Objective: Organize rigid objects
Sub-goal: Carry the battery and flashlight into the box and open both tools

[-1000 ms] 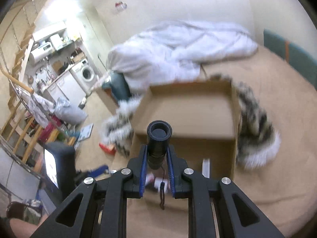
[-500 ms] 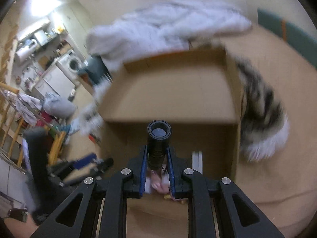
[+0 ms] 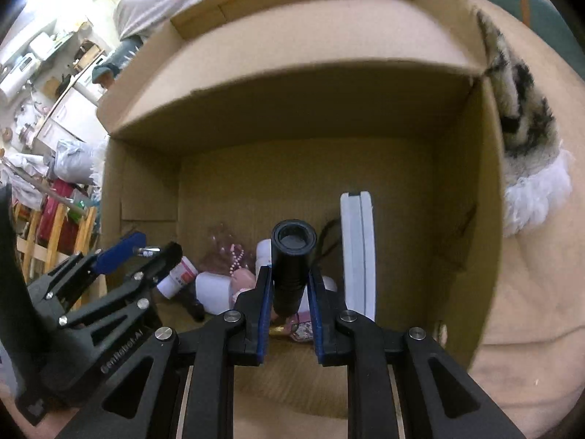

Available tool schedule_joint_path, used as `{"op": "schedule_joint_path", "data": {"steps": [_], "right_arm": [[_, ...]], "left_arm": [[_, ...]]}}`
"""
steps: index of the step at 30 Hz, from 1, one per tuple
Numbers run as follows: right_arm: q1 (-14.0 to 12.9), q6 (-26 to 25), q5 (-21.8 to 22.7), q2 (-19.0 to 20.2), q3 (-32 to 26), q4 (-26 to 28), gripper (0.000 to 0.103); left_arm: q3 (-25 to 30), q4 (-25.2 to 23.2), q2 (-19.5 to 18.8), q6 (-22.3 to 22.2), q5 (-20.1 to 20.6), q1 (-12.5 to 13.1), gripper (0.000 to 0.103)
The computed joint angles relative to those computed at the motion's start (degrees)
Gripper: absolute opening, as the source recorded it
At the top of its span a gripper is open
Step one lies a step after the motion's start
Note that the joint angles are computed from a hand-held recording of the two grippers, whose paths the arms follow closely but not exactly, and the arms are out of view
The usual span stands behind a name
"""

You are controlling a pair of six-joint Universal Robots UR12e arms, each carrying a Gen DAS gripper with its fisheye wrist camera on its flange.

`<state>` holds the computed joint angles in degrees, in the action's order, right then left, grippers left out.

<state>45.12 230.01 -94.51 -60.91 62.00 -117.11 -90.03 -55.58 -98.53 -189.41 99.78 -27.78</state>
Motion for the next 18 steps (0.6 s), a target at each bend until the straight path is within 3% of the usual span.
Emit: {"op": "schedule_joint_path", "data": {"steps": [3,15,17,18], "right_arm": [[-0.19,-0.19,-0.55,1.02,-1.27,1.77,0.02],[-0.17,1.95,-1.53,0.35,0.15,0.32,0.02],[-0.11,1.63,-1.95,0.17,0.37,-0.66,0.02],[-0.1,1.6,-2.02,0.05,0.49,-1.19,0.02]], "left_arm": [[0.09,-0.19,-0.34,-0.35,0.13,-0.14,0.039],[0.15,0.58,-0.87,0.09,0.17,-0.55,0.039],[-0.05,1.02,-0.69,0.22,-0.03,-0.57,0.045],[-0.13,1.31,-0.6,0.21,-0.22,-0.55,0.062]]}}
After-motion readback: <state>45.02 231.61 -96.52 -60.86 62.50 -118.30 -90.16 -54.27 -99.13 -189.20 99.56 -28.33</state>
